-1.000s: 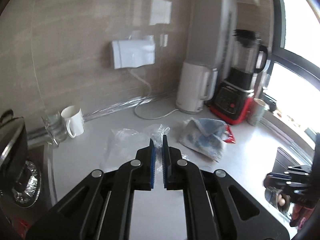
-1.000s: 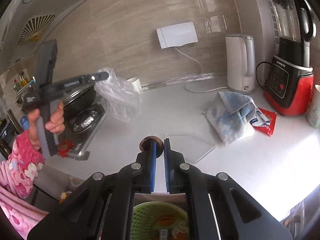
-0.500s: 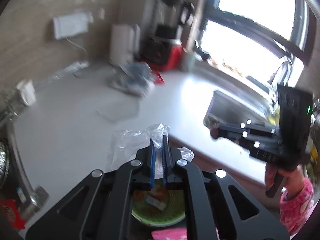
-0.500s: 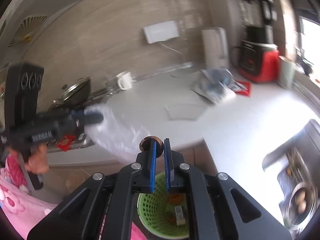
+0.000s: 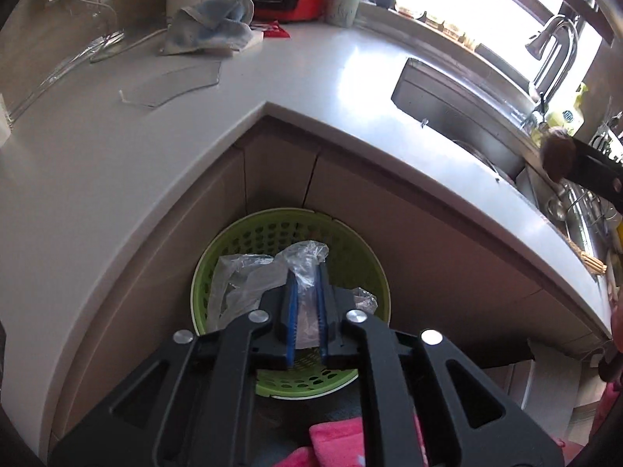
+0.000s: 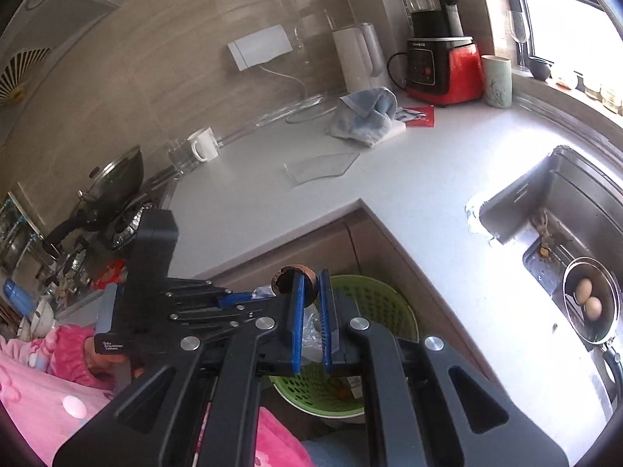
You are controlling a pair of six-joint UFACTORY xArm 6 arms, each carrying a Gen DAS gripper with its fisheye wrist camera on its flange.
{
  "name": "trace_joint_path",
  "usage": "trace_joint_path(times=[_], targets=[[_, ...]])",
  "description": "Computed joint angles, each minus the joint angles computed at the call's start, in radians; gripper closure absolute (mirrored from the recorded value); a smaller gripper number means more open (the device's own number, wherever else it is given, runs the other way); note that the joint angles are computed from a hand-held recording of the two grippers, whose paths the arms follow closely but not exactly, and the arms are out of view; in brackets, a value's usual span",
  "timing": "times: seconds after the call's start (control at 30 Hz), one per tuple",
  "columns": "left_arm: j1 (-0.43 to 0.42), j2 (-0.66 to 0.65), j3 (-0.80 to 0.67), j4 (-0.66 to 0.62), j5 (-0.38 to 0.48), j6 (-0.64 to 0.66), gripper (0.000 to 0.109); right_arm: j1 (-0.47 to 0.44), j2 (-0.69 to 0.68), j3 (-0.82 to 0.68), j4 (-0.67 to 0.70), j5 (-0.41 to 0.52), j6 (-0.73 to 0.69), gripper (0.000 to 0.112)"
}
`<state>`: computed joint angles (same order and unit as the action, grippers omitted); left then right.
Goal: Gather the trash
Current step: 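Carry the bag and nut over the green basket and open both grippers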
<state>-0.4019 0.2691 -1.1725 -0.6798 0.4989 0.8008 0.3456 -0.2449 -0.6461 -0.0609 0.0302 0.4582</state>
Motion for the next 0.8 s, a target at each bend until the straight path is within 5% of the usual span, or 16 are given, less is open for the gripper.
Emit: trace_joint_path(times=[0.13,0.4,0.7,0.8], targets=[[-0.018,-0.022,0.019,-0.010,-0.058,0.007,0.052,0.002,0.008,0.003,-0.048,0.007,0.046,0.104],[-0.006,-0.041,0.002,0.002,-0.080,0.004,0.041,-0.017,0.102,-0.047,-0.198,0.056,0.153,0.104],[0.045,-0.043,-0.032,0.089,-0.140,-0.132,0.034,0.037,0.324,-0.130,0.169,0.065,-0.203,0.103],[0.065,-0.032,-0.052,0.116,-0.152,-0.176,0.033,0.043,0.379,-0.169,0.268,0.095,-0.289,0.091]])
